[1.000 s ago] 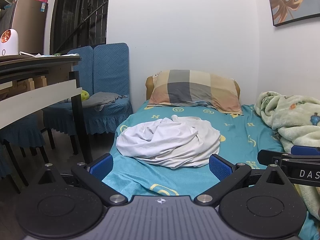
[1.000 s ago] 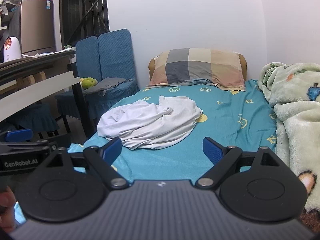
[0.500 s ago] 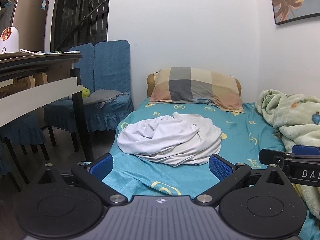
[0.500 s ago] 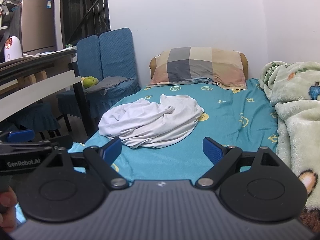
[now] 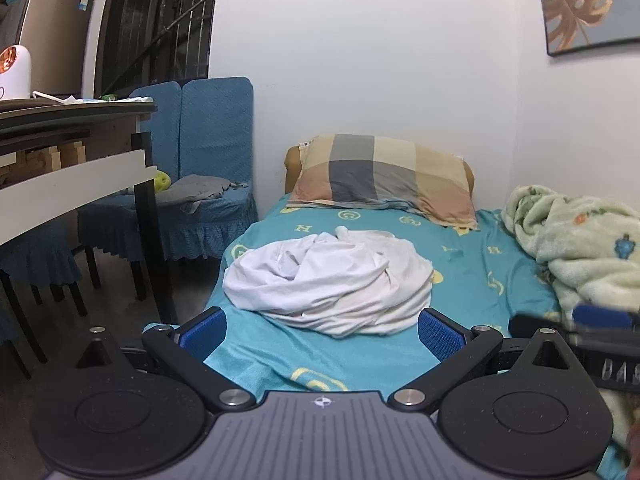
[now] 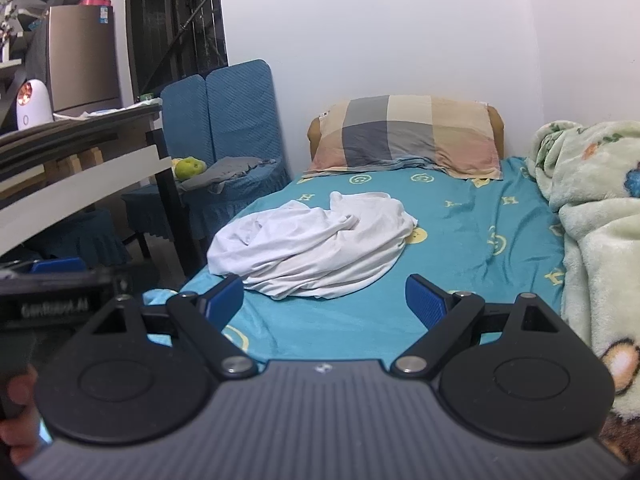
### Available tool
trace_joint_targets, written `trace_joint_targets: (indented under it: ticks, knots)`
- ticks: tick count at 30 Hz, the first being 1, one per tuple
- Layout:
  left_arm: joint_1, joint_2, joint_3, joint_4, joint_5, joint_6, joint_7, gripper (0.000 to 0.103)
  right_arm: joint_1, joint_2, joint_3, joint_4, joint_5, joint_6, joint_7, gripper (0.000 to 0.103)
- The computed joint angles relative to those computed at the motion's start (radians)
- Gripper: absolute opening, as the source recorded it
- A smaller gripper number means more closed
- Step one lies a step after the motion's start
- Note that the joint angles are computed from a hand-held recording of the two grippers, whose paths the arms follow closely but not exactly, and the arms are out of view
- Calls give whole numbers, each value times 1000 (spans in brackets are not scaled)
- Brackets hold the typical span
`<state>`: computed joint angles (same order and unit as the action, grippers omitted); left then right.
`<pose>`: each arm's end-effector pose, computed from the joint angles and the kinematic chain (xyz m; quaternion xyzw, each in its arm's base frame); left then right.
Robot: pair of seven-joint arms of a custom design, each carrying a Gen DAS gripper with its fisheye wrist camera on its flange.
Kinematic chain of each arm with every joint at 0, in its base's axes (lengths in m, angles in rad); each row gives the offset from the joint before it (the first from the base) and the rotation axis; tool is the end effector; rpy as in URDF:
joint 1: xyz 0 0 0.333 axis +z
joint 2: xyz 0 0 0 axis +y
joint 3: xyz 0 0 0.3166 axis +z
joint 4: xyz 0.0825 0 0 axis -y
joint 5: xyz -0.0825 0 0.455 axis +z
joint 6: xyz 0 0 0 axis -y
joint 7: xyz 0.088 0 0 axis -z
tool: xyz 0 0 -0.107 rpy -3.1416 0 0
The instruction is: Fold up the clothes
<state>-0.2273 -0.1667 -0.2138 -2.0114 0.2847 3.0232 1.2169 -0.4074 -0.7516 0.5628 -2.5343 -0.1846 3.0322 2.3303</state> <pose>0.5496 -0.2931 0.6495 -0.4698 0.6850 -0.4653 0.3060 0.4574 0.1277 0.5924 -0.4836 0.6668 -0.3973 0.4045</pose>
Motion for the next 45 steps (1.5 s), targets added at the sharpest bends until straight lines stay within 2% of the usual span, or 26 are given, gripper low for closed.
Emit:
trace_joint_targets:
  ticks: [2,4,6,9,11,15,18,19,22,23,24,25,26,28,29,31,32,33,35,36,37,38,39,42,45]
  knots:
    - [24,21,-18,38,45,-5,-35,103,7,5,-7,-3,4,11,-1,89]
    - [63,48,-49,99,152,-39,-121,103,13,12,-9,-1,2,13,-14,89]
    - [57,87,-43,167,167,-75,-140,103,15,27,-11,7,0,11,-27,89]
    - [35,158,-24,276,122,-128,-120,103,47,72,-42,22,13,30,-52,89]
    - [29,199,-11,322,82,-127,-97,103,64,115,-61,43,22,52,-76,89]
    - [35,259,12,363,46,-123,-109,103,36,226,-45,116,11,97,-131,89]
    - [55,301,4,397,-60,-174,-37,103,34,361,-48,207,-3,115,-202,89]
    - [59,314,6,407,-77,-182,-24,103,12,414,-29,249,-23,111,-215,89]
    - [60,354,21,442,-68,-200,-25,103,-82,590,57,399,-160,96,-192,89]
    - [59,372,28,456,-59,-197,-32,103,-141,657,113,460,-284,90,-120,89]
    - [62,390,27,471,-63,-200,-25,103,-166,733,138,530,-446,74,-21,89]
    - [65,409,25,487,-68,-204,-16,103,-155,810,137,602,-580,51,50,89]
    - [67,429,24,503,-72,-209,-8,103,-113,882,108,670,-670,29,81,89]
    - [82,466,10,533,-105,-233,36,103,-38,1016,70,801,-731,-19,45,89]
    - [85,488,8,553,-113,-244,49,103,-25,1082,79,861,-708,-46,-29,89]
    - [80,514,20,574,-107,-243,40,103,16,1190,83,973,-677,-125,-158,82]
    - [82,526,21,587,-108,-250,46,103,41,1244,81,1034,-662,-166,-220,74]
    - [77,534,32,594,-100,-253,28,102,51,1279,86,1073,-630,-192,-262,70]
    - [78,548,39,605,-100,-259,7,102,72,1334,88,1141,-578,-244,-344,68]
    - [87,552,30,608,-116,-260,13,102,84,1355,85,1171,-560,-270,-387,52]
    - [96,556,21,610,-134,-261,19,102,99,1350,68,1178,-560,-297,-410,41]
    - [104,560,13,613,-152,-262,26,102,117,1346,48,1184,-561,-325,-432,23]
    - [108,560,9,613,-162,-260,30,102,117,1330,41,1170,-545,-330,-444,12]
    - [118,561,-3,613,-193,-254,43,102,113,1245,6,1087,-510,-277,-426,6]
    - [144,558,-33,610,-250,-250,92,102,122,1091,-59,950,-499,-190,-320,6]
